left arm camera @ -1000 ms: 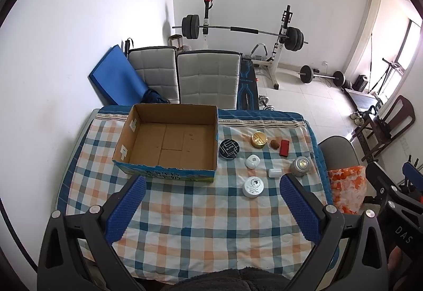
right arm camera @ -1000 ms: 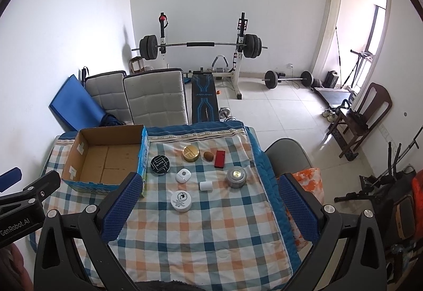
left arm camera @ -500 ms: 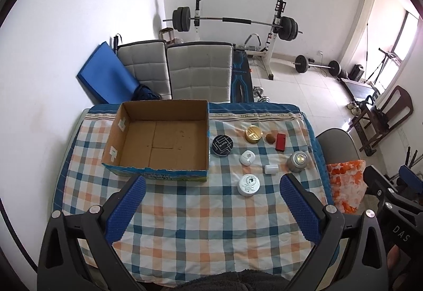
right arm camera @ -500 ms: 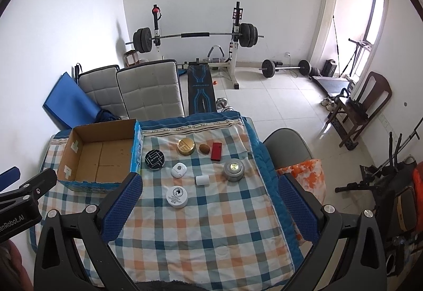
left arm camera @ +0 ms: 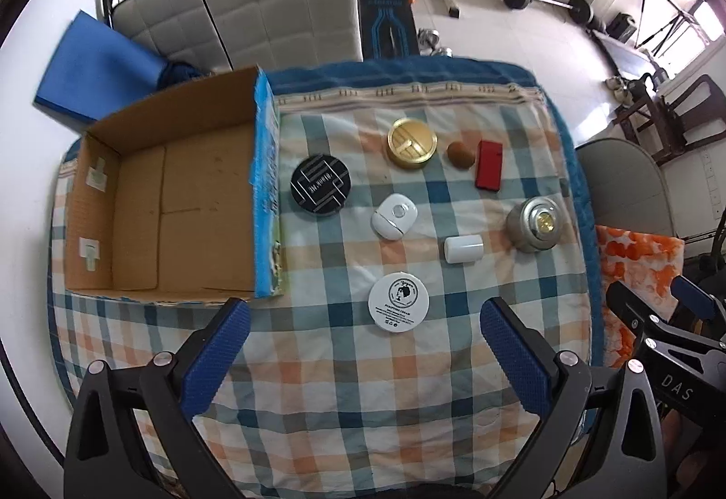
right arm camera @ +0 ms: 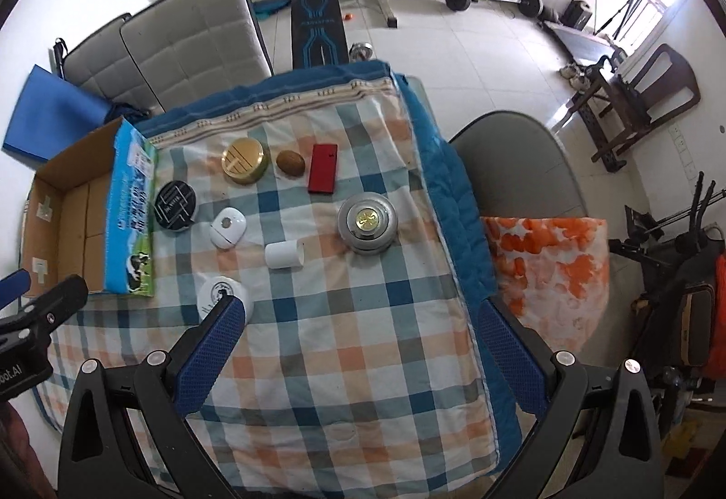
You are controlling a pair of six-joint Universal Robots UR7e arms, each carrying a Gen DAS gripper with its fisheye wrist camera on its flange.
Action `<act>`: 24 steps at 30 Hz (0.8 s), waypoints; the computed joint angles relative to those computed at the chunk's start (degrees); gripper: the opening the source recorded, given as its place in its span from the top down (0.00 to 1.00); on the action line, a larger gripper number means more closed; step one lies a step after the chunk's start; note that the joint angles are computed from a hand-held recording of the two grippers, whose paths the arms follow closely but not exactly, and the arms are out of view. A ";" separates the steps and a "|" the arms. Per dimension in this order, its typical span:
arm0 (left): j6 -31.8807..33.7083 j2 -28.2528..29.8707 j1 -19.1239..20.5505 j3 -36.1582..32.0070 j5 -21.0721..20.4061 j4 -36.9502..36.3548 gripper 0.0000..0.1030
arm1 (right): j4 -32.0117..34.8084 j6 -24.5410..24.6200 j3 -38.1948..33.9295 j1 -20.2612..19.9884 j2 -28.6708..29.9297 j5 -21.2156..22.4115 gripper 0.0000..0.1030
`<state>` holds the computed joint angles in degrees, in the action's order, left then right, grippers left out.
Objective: Organize rigid objects
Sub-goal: 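Grasp the white cream jar with the left tool while the right tool grasps the silver container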
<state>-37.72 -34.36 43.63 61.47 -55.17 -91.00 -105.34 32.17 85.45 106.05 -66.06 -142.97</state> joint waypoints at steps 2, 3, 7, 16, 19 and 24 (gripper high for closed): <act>-1.45 3.87 1.76 -3.84 -1.40 2.84 0.00 | -0.83 -2.04 -1.33 -3.95 1.93 2.81 0.00; -2.41 5.61 2.60 -5.53 -2.12 4.27 0.00 | -0.63 -2.40 -2.21 -5.45 3.13 3.09 0.00; -4.85 10.98 4.91 -10.83 -3.75 8.24 0.00 | 0.36 -3.96 -5.56 -10.70 7.33 4.75 0.00; -8.18 16.28 8.56 -14.73 -7.76 13.95 0.00 | 2.39 -7.36 -11.24 -15.73 12.91 8.12 0.00; -9.21 16.47 9.12 -13.70 -8.42 14.48 0.00 | 3.24 -7.73 -11.95 -16.53 13.86 8.49 0.00; -7.96 17.27 9.24 -12.47 -8.64 14.68 0.00 | 3.66 -7.31 -11.88 -18.33 14.89 9.81 0.03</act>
<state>-45.67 -17.10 52.87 49.01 -63.81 -76.32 -101.68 24.86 73.57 87.72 -51.17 -133.16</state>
